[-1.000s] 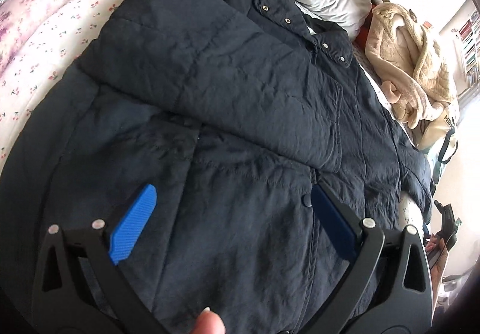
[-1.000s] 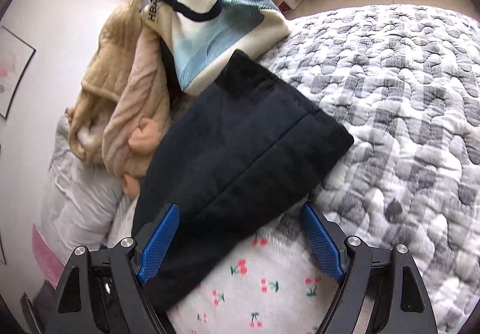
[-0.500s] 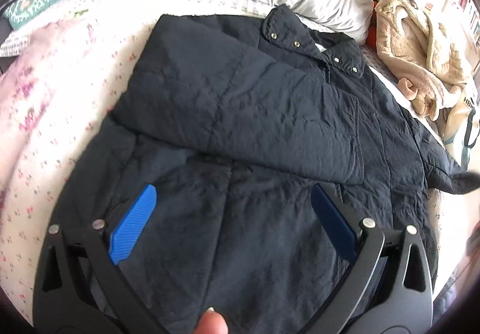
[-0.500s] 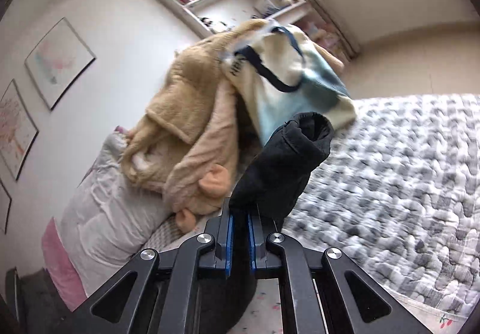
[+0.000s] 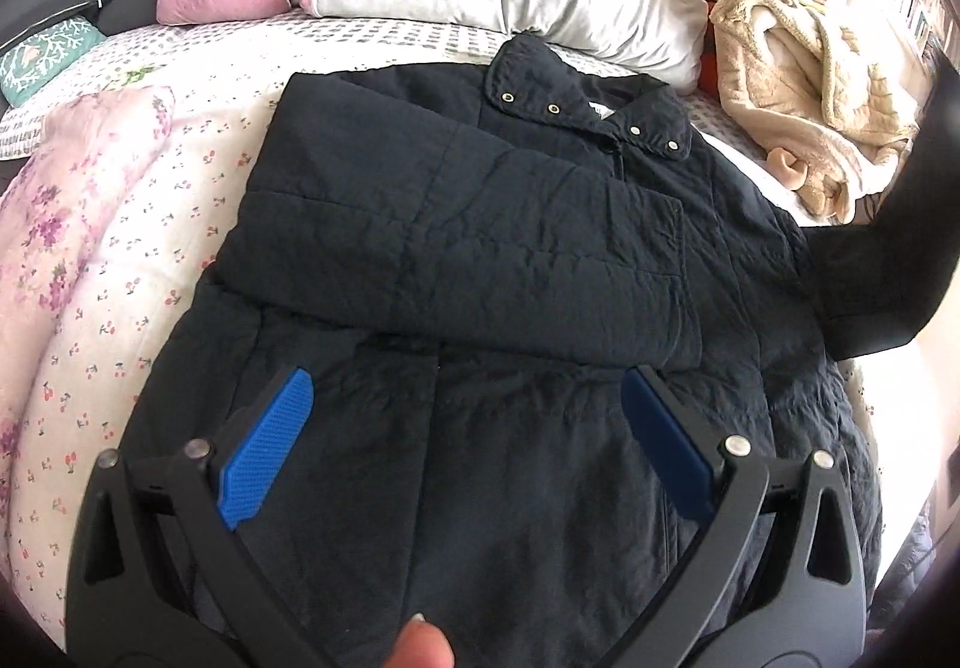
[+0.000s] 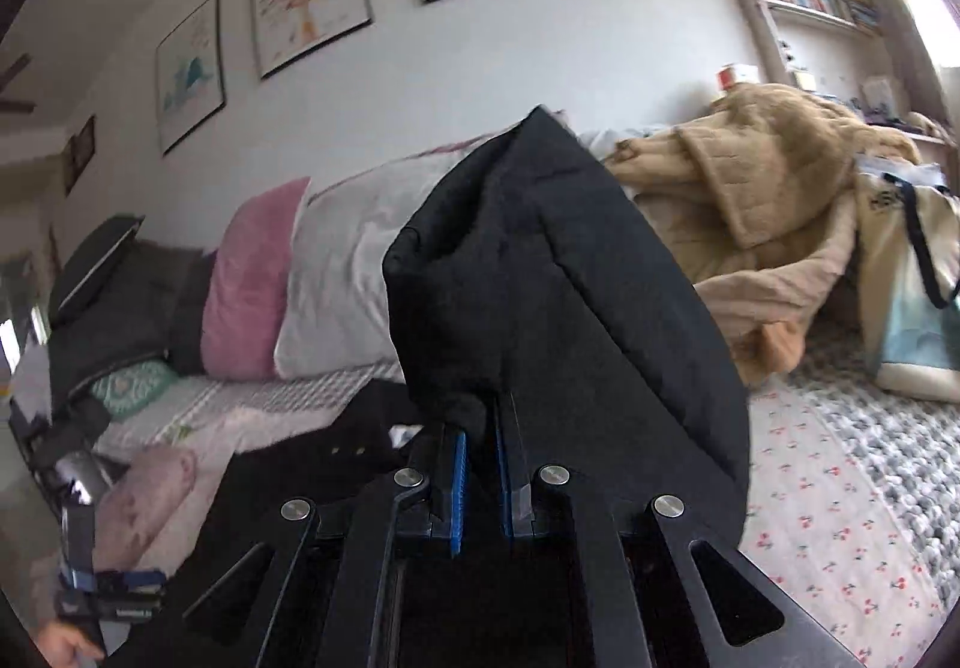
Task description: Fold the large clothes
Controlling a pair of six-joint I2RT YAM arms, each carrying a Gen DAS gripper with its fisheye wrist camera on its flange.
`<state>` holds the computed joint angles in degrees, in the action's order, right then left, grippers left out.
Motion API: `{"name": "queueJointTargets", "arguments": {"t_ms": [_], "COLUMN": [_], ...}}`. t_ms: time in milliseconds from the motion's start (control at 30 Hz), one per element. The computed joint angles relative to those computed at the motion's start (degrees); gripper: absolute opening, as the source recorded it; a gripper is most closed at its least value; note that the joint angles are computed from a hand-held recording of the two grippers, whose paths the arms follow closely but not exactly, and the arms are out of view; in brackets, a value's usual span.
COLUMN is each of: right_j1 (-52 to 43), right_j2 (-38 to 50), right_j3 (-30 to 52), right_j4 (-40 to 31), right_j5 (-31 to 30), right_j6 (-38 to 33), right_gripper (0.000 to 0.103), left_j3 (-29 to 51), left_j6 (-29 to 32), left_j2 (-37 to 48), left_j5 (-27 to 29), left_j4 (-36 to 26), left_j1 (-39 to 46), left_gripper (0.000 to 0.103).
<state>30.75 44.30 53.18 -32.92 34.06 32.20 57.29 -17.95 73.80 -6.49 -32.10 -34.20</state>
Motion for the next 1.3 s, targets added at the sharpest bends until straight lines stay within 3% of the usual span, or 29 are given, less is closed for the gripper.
{"name": "queueJointTargets", "arguments": {"t_ms": [100,333,400,433,467,600,733,800,900,933,967,1000,1067,1167,1300], "right_j1": [3.47,-3.27,-4.76,-5.61,-6.16,-9.69,-18.05,-22.86,-28.12,-28.94,-30.3,-32.09,-36.0,-40.2,-40.93], "right_j2": [8.86,24.58,24.5,22.86,20.18,9.79,2.36,-0.28,-2.1,-2.14,-2.69,-2.9,-3.07,-3.36,-3.67], "right_j3": [-1.03,-6.62,-6.52,-7.09,-8.18,-11.76,-13.29,-14.33,-14.17,-13.88,-14.37,-14.39,-13.81,-14.2,-15.3], "right_j4": [3.47,12.5,11.31,10.96,10.95,9.19,4.81,2.97,-0.42,-0.92,-1.17,-1.66,-2.87,-3.74,-3.54], "right_j5": [-4.01,-33.3,-36.1,-36.34,-35.43,-35.76,-39.14,-42.26,-44.34,-44.34,-44.76,-45.38,-47.37,-48.49,-44.69], "right_j6": [2.21,8.51,8.92,9.04,9.51,11.8,11.04,10.57,8.55,8.01,7.26,6.38,4.31,1.82,0.3], "right_gripper": [0.012,0.028,0.048,0.069,0.079,0.081,0.081,0.081,0.081,0.081,0.081,0.081,0.081,0.081,0.081], "left_j3": [-0.16,-0.57,-0.47,-0.41,-0.15,1.61,6.61,8.96,13.12,13.69,13.73,14.14,14.19,11.72,10.26], "left_j6": [-0.03,-1.78,-2.97,-3.66,-4.71,-9.32,-11.37,-11.73,-13.34,-13.94,-14.1,-14.15,-14.24,-11.0,-9.12], "left_j2": [0.37,1.43,1.73,1.88,2.32,6.56,16.29,20.73,27.39,28.88,29.36,29.81,28.73,22.4,17.02], "left_j5": [0.1,1.97,3.36,4.07,5.15,11.05,17.29,17.91,17.43,17.13,17.17,17.35,16.03,9.28,0.24], "left_j4": [0.75,2.66,3.5,3.92,4.43,6.91,8.43,8.66,7.88,8.92,9.84,9.99,10.47,13.54,16.06], "left_j1": [-0.05,-0.04,-0.21,-0.42,-0.64,-1.55,-4.27,-5.99,-8.64,-9.5,-9.98,-10.42,-11.67,-14.26,-13.32], "left_gripper": [0.102,0.102,0.102,0.102,0.102,0.102,0.093,0.084,0.065,0.054,0.029,0.018,0.01,0.01,0.01]}}
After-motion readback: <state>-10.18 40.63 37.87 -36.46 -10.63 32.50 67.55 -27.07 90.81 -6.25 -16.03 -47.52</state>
